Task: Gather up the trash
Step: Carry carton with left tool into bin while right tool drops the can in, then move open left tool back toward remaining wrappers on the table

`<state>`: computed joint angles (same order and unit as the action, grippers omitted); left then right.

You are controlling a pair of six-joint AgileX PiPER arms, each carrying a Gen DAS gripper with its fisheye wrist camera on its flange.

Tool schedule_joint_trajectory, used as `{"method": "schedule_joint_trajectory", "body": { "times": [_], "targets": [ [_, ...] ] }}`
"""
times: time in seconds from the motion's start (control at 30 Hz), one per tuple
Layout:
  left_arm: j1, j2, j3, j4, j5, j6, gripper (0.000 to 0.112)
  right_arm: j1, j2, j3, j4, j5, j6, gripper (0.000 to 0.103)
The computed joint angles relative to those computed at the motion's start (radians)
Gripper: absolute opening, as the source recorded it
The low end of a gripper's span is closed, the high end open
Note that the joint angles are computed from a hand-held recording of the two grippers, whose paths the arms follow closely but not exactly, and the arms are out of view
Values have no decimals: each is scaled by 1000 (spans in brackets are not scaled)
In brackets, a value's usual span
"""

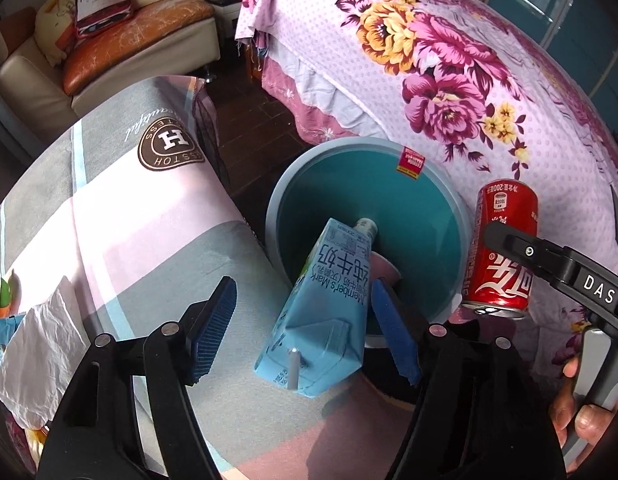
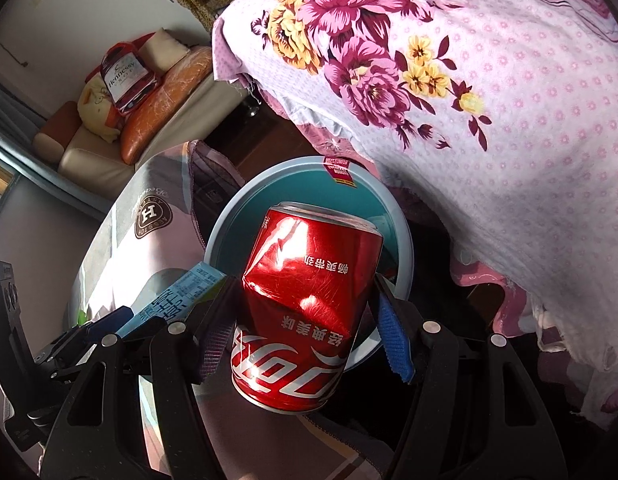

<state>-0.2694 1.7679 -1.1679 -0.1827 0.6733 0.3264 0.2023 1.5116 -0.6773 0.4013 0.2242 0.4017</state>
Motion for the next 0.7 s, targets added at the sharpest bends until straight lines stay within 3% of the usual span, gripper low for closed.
{"method": "schedule_joint_trajectory", "body": {
  "times": [0.07,0.43,0.5,0.7],
  "targets": [
    [13,-10,12,-18,-3,17,81,3,12,-10,-8,4,8,63],
    [115,-49,80,-108,23,127,84,58,57,-65,-196,55,215,64],
    [137,-67,95,-128,26,153,89,69,62,-77,-191,73,219,74],
    [216,-136,137,-192,53,244,92,134,57,-117,-291,128,352,78]
  ]
}}
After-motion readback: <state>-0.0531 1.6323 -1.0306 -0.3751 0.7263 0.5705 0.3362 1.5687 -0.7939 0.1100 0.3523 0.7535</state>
